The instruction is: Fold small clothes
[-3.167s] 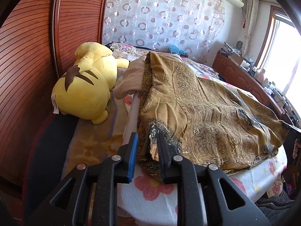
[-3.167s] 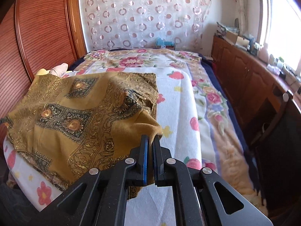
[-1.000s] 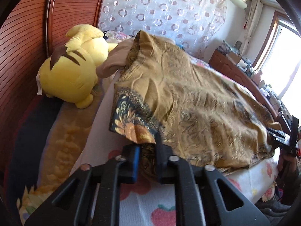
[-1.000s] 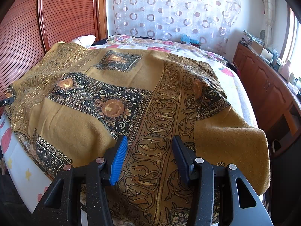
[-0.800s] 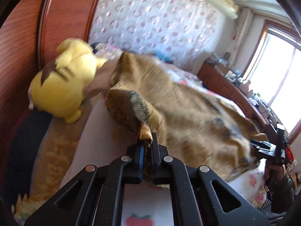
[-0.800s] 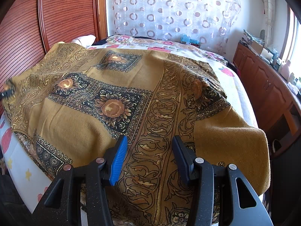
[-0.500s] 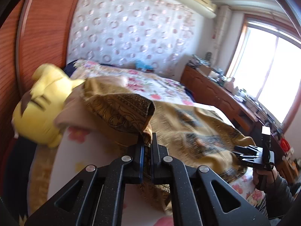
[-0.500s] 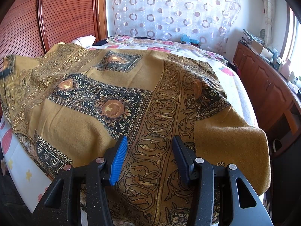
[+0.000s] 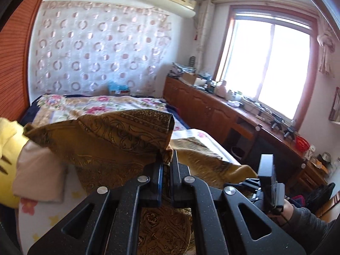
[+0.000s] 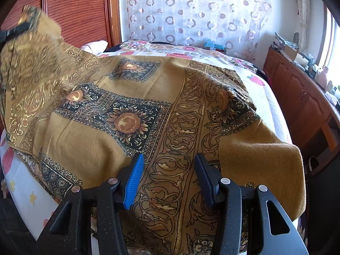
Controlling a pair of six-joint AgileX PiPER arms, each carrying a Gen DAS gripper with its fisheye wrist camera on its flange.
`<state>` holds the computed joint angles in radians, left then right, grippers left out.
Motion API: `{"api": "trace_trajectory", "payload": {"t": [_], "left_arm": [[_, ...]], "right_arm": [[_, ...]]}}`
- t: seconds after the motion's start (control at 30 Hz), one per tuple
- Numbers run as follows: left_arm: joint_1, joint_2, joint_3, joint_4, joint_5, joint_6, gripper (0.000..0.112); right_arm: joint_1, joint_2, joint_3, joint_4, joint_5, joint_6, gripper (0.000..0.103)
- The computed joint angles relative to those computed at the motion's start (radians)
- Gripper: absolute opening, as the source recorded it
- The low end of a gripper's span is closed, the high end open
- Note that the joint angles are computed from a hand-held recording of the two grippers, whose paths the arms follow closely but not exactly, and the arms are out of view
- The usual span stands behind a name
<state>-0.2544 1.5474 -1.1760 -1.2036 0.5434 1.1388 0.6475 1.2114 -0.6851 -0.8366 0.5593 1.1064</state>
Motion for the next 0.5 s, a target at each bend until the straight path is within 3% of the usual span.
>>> {"api": "trace_trajectory", "payload": {"t": [0.23,0.5], "left_arm": [[-0.086,0.032,-0.043,0.202,-0.039,-0.170,0.008],[-0.084,0.039,0.004,0.256,-0.018,-0.193,0.052]], "right_arm": [[0.001,0.000,0.002,-0.003,-0.001,0.005,0.052],[0.001,0.001,0.002,-0.005,-0.005,0.010,0.052]]}}
